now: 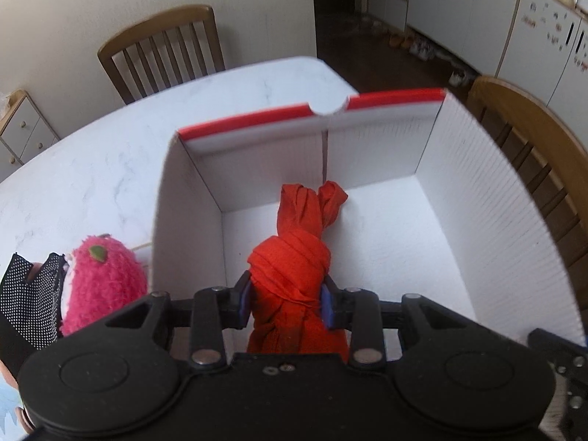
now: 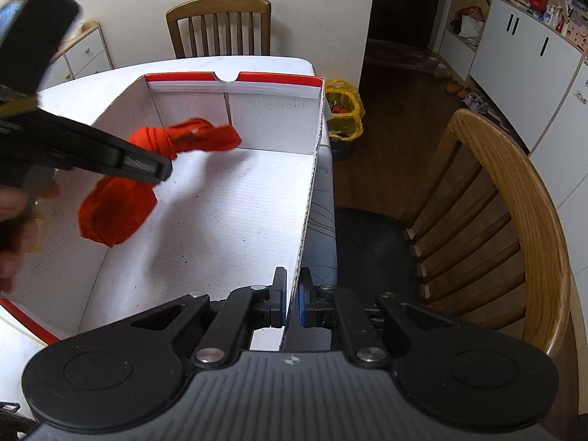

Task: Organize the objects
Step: 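Carry the red cloth into the shoebox and open the left gripper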

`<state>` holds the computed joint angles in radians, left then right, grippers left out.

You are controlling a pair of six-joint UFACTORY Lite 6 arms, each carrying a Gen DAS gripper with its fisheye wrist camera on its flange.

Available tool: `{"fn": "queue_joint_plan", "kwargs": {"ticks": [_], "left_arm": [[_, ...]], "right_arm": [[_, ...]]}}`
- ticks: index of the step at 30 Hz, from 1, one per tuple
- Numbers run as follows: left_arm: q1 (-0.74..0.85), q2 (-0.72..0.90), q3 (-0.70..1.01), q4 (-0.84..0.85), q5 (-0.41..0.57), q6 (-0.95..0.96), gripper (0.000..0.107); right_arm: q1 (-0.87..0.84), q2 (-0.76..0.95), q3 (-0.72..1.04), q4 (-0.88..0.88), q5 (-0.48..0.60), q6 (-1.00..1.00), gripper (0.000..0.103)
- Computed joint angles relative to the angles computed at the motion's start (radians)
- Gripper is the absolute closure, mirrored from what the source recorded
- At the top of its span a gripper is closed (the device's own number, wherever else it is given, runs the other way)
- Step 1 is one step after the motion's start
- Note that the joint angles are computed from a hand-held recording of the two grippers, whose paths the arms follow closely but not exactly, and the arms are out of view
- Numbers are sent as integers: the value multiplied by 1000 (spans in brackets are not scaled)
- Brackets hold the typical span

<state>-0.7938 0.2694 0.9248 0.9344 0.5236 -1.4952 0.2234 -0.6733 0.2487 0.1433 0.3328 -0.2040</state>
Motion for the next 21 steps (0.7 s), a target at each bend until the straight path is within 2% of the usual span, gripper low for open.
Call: {"fn": "queue_joint_plan", "kwargs": {"ticks": [5, 14, 21], "left_arm": [[25, 61, 45, -143, -13, 152, 71], [47, 60, 20, -259, -61, 264, 69], [40, -2, -9, -291, -79, 281, 56]], "right_arm": [[-8, 5, 1, 24, -1, -36, 97], [-44, 7, -1, 117, 3, -153, 97], [-63, 15, 6, 165, 10, -210, 97]]}}
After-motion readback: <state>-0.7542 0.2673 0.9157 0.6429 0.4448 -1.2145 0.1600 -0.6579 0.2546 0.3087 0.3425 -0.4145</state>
